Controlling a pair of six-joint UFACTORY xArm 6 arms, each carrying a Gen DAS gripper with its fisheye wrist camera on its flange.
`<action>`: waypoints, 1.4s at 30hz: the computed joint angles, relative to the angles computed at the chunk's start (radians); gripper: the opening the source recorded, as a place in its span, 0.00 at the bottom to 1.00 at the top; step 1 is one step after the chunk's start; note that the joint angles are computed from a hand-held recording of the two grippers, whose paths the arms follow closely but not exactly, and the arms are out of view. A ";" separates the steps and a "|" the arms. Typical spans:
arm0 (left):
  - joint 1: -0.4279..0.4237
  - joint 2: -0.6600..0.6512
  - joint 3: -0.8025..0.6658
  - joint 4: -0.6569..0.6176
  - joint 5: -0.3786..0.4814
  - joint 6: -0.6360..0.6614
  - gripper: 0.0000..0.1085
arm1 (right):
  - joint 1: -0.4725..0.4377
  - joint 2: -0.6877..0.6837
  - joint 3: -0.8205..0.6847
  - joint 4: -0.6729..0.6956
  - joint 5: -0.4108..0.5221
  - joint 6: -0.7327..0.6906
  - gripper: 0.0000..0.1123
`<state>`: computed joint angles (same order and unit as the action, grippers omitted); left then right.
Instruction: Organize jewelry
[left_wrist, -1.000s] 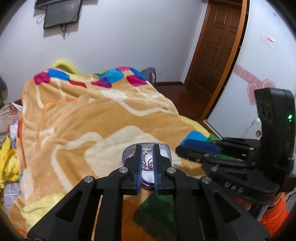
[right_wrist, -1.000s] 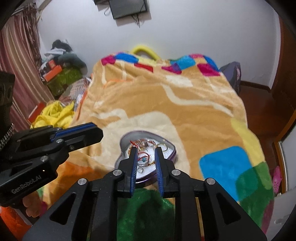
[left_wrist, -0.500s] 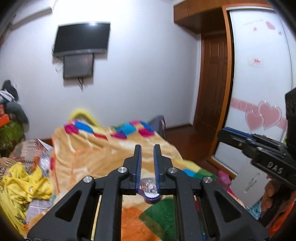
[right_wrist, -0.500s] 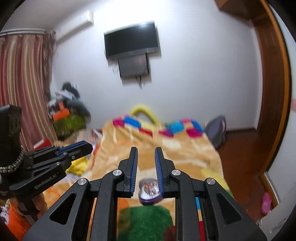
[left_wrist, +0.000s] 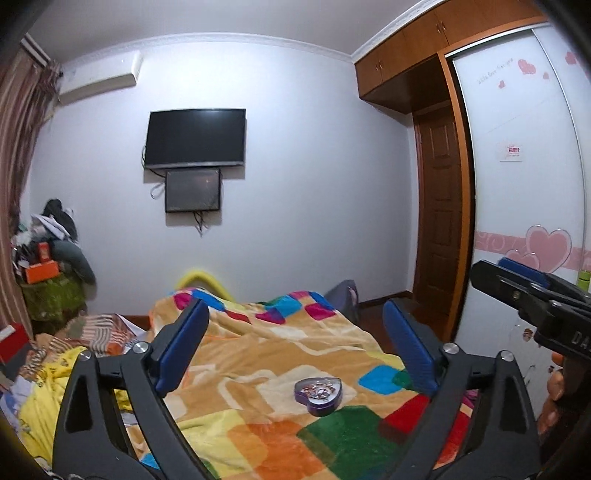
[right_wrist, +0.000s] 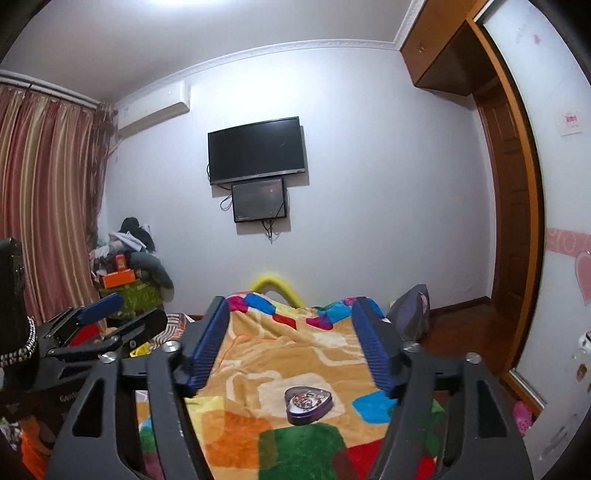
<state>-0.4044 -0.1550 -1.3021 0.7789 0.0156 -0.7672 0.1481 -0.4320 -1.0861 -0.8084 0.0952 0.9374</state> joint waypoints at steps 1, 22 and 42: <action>0.001 -0.008 0.006 0.022 0.001 -0.021 0.89 | 0.003 -0.003 -0.005 -0.057 0.014 0.058 0.67; -0.024 -0.043 0.071 -0.133 0.017 0.086 0.91 | 0.049 -0.092 0.059 -0.151 0.137 0.139 0.75; -0.040 -0.006 0.048 -0.307 0.032 0.215 0.93 | 0.059 -0.107 0.069 -0.038 0.169 0.041 0.75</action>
